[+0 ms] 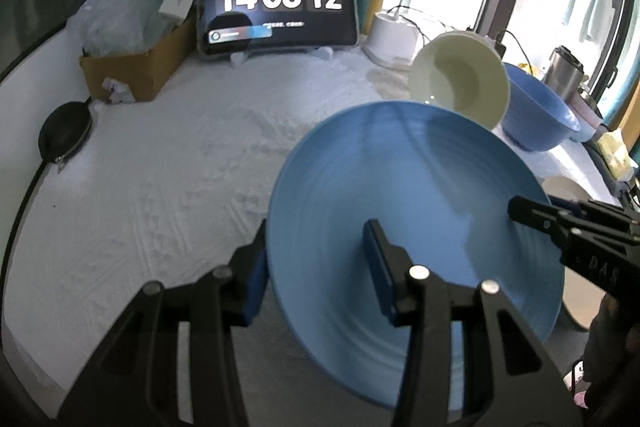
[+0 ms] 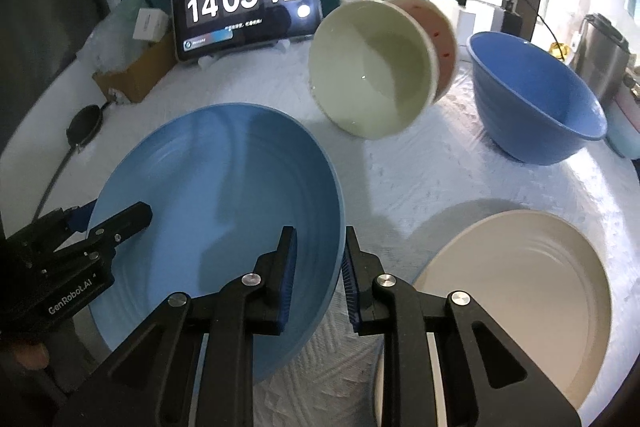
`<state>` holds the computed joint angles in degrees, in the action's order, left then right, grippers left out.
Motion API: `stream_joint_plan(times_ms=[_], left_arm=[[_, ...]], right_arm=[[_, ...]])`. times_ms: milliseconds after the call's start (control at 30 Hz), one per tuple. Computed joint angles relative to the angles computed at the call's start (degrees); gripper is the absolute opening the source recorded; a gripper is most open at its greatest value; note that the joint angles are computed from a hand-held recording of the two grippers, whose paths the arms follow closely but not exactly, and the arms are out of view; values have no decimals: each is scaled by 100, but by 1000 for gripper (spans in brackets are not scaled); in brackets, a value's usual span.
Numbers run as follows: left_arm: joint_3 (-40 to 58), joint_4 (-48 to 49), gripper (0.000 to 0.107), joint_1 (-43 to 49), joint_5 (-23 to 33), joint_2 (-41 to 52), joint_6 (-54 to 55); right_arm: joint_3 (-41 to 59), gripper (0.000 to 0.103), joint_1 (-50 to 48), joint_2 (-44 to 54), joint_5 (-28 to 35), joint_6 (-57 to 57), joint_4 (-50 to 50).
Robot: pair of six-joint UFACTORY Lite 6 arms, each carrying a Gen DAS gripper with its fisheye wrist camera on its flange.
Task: Organize plates and bowls
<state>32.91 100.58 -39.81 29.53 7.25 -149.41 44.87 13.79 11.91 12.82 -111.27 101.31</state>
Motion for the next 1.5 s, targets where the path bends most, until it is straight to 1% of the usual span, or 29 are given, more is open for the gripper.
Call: stream_joint_plan(times_ms=[400,600,800,967,1100,1233,1500], left_arm=[[869,-1211,46,-712,319,409,1062],[1496,-1781,46,-1046,476,803,1570],[2242,-2281,46,-1350,630,1292,2103],[2996,-2767,46,-1635,868,1778,2699],[3589,-3077,46,-1697,895,2167,3201],[4381,-3495,46,-1789,944,2702,3814],[5991,-4310,46,-1914,1149,3769,4997]], right_arm=[[-334,24,-847,-458,482,211,-569],[-426,24,-1499,-563,868,195,-914],[-461,24,-2322,-504,1343,-93,-1111],[-372,24,-2969,-319,1708,-293,-1260],[-226,24,-3441,-188,1983,-286,-1459],[-14,24,-3947,33,2232,-343,-1638],[444,24,-4622,587,2455,-524,-1731]])
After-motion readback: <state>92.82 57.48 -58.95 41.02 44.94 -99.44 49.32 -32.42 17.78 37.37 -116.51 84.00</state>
